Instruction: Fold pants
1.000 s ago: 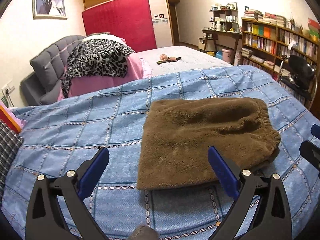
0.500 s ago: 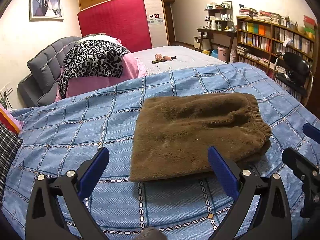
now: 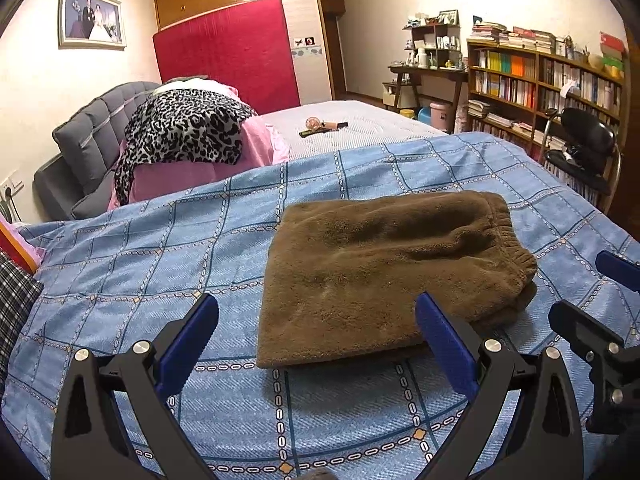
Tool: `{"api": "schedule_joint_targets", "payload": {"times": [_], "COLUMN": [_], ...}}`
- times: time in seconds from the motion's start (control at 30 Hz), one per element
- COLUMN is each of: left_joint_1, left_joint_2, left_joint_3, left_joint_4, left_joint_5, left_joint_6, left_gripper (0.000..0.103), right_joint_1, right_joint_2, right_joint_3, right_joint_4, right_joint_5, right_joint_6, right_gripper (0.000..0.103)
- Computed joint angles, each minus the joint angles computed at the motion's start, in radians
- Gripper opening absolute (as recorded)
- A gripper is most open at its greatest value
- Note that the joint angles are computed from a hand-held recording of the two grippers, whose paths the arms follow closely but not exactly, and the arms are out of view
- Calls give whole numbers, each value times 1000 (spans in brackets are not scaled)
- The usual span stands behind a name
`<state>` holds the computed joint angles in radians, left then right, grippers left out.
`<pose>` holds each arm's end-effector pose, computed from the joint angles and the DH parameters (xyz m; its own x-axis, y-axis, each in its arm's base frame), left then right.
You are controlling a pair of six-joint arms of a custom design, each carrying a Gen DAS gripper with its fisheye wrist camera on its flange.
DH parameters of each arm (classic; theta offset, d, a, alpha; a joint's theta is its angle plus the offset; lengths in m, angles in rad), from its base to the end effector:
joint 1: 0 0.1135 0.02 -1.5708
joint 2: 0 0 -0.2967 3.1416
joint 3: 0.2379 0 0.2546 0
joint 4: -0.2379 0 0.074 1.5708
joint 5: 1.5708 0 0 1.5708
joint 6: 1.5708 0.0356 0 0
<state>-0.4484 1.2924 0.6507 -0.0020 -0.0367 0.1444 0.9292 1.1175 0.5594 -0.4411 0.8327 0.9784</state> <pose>0.2351 -0.1116 0.2330 -0.4767 0.3889 -0.7884 0.4804 0.8663 0.1369 0.1316 0.1322 0.2177 -0.5296 0.2239 -0.8182 0.2503 0.9628 0.1014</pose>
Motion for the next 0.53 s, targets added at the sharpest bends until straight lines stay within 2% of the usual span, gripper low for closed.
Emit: {"api": "schedule_joint_targets", "payload": {"times": [0.2, 0.53], "left_joint_1": [10, 64], "left_joint_2": [12, 91], "left_joint_3": [1, 20], "left_joint_4": [1, -35], "left_joint_5": [-3, 58], "left_joint_6": [0, 0], "left_gripper": [98, 98], "right_joint_1": [-25, -78], "right_joint_2": [14, 36], "right_joint_3": [-13, -53], "right_joint_4": [20, 85], "right_joint_5": [-24, -91], "right_joint_6": [4, -19], "right_gripper": [100, 100]}}
